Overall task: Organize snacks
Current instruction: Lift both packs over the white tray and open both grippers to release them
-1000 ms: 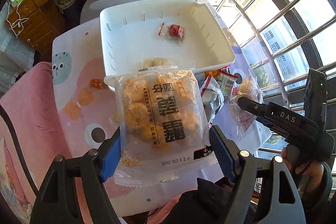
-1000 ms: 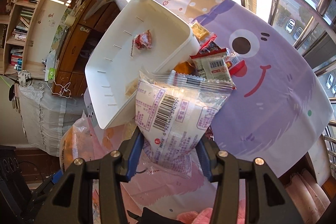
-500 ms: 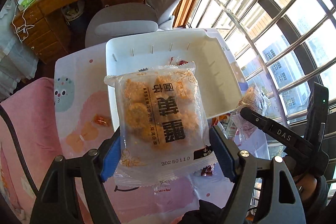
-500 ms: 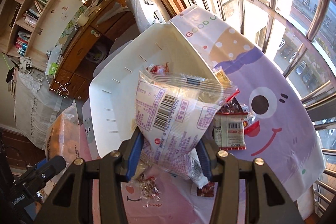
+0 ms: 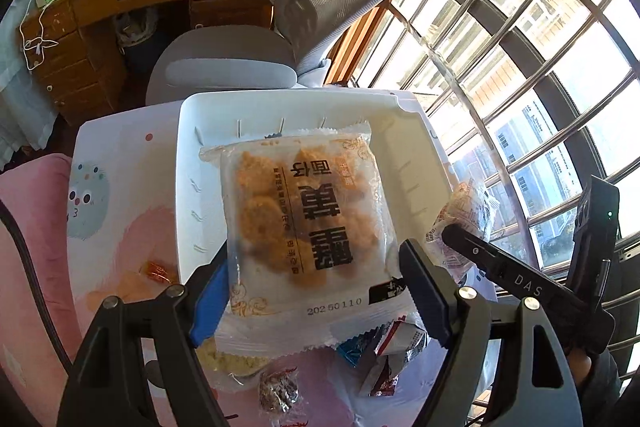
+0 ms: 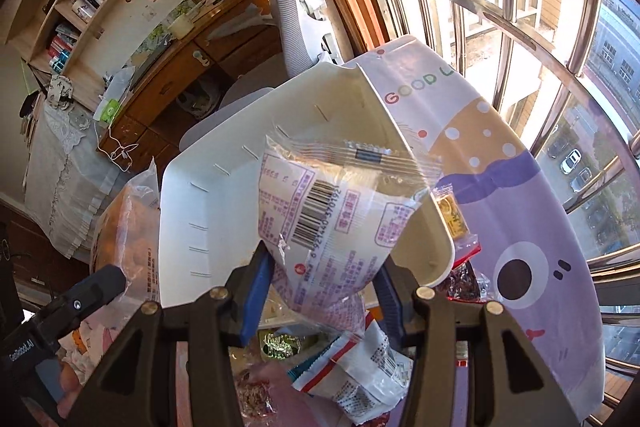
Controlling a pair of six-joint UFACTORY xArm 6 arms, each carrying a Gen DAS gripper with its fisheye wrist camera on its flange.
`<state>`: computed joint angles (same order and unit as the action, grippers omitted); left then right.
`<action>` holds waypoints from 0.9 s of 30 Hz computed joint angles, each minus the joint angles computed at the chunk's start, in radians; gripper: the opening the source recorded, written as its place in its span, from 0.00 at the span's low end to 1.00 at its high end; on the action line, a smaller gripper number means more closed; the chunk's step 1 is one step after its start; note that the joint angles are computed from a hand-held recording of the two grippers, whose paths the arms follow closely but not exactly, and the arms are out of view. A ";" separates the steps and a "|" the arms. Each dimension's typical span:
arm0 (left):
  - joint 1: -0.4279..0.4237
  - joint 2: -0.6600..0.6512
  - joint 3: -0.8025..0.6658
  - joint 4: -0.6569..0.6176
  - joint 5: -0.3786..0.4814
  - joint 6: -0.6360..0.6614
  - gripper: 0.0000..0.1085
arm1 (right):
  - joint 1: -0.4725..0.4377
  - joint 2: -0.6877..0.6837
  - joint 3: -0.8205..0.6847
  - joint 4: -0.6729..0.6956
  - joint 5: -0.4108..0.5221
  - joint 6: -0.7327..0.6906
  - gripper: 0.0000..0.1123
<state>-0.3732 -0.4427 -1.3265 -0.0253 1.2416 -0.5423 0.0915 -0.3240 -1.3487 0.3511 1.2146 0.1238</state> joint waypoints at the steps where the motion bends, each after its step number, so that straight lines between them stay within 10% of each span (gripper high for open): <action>1: 0.002 -0.003 0.009 0.001 -0.018 -0.003 0.71 | 0.000 0.005 0.001 0.001 -0.003 -0.002 0.45; 27: -0.117 -0.181 0.072 0.013 0.088 -0.122 0.76 | -0.014 -0.154 0.081 0.007 0.042 0.054 0.59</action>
